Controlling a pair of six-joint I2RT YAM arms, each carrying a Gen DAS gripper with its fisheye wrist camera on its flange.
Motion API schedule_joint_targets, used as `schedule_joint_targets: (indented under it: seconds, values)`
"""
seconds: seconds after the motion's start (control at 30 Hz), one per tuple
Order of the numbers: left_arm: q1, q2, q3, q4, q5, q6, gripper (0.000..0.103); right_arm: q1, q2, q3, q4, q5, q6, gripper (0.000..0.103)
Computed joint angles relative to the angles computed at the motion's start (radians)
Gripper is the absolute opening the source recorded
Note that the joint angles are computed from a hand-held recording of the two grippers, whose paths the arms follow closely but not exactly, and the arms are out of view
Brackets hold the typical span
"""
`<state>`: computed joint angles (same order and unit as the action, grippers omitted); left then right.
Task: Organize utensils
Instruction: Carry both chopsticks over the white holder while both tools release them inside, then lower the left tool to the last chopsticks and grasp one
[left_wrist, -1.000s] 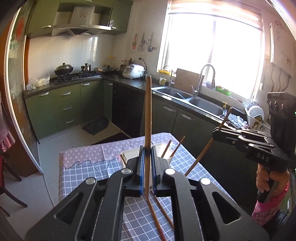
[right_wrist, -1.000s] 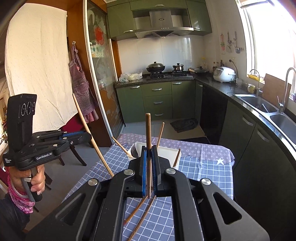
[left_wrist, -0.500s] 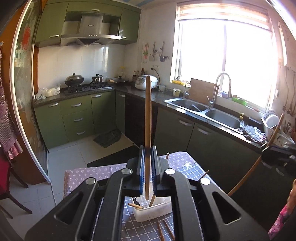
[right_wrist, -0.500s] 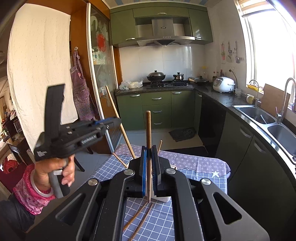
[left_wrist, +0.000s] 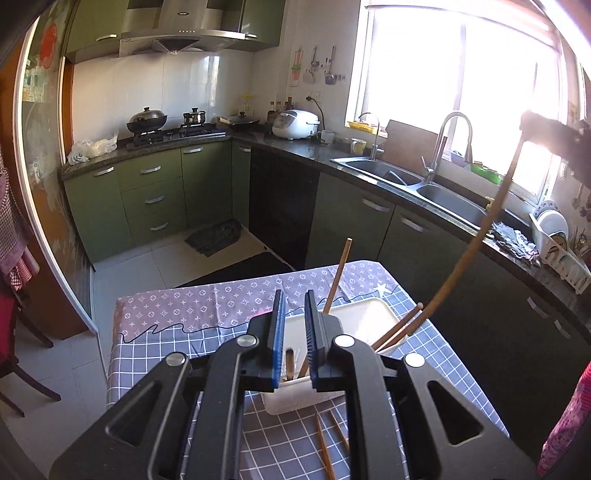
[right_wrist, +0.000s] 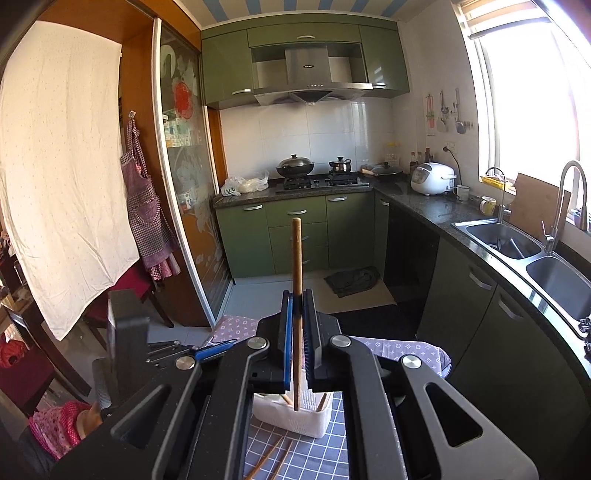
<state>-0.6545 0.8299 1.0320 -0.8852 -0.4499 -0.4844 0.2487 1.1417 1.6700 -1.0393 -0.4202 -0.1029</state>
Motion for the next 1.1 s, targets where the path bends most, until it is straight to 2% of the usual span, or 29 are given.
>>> schedule_joint_targets:
  seconds: [0.23,0.37,0.57,0.67,0.73,0.8,0.93,1.1]
  values:
    - [-0.125,-0.045,0.047,-0.072,-0.082,-0.047,0.015,0.061,0.077,-0.075,0.084,0.078,0.018,0.006]
    - [-0.23,-0.05,0.064,-0.147,-0.13,-0.113,0.016,0.098,0.084,-0.158,0.131,0.113,0.018,0.006]
    - [-0.316,-0.072,0.04,-0.23,-0.109,-0.22,0.017,0.094,0.064,-0.229,0.165,0.089,0.015,0.007]
    - [-0.328,-0.087,-0.004,-0.243,-0.046,-0.266,0.017,0.053,0.004,-0.25,0.159,0.025,0.005,0.008]
    - [-0.342,-0.092,-0.053,-0.243,-0.011,-0.301,0.017,0.015,-0.056,-0.266,0.144,-0.023,-0.005,0.014]
    - [-0.331,-0.09,-0.115,-0.228,0.045,-0.317,0.017,-0.032,-0.126,-0.296,0.11,-0.073,-0.035,0.016]
    - [-0.247,-0.047,-0.268,-0.133,0.19,-0.306,0.017,-0.178,-0.249,-0.392,0.001,-0.195,-0.153,0.024]
    - [-0.124,0.104,-0.394,0.033,0.355,-0.262,0.017,-0.385,-0.327,-0.569,-0.146,-0.289,-0.372,0.025]
